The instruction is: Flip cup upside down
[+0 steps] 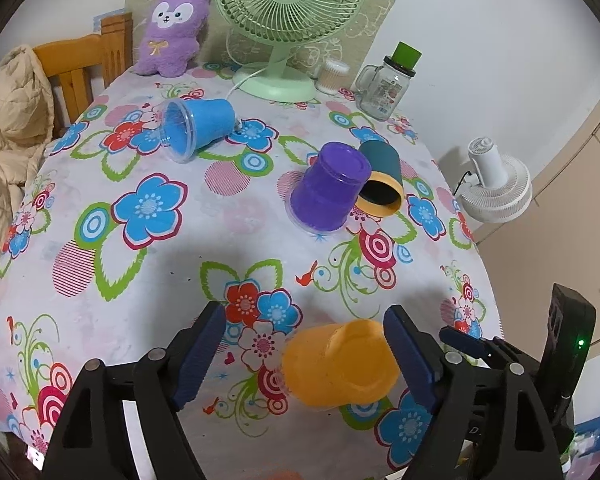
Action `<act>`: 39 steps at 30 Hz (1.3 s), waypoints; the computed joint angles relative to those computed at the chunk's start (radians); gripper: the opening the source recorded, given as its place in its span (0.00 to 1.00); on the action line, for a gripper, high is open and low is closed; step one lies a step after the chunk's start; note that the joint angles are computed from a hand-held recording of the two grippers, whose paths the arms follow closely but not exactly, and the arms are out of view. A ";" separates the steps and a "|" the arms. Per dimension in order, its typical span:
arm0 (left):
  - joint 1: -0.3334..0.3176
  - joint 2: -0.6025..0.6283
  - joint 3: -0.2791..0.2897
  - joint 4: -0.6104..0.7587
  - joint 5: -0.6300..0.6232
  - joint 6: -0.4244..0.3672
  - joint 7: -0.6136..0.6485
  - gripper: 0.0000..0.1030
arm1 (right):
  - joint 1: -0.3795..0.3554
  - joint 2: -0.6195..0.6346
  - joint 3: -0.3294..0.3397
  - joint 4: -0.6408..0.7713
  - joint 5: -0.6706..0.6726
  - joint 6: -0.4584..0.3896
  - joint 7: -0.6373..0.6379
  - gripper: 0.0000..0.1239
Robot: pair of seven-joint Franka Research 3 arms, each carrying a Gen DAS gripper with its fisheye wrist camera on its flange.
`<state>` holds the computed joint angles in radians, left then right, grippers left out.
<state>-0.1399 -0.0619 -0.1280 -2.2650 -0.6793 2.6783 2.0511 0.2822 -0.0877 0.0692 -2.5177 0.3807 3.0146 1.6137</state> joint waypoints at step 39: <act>-0.096 -0.146 0.121 -0.146 -0.136 0.258 0.183 0.95 | -0.203 -0.118 0.204 0.099 -1.052 -0.092 0.872 0.78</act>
<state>-0.2354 -0.2077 -0.0069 -2.4111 -0.8152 2.9362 2.2337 0.0792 -0.2052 0.2737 -2.4184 -0.6709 2.9224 2.4856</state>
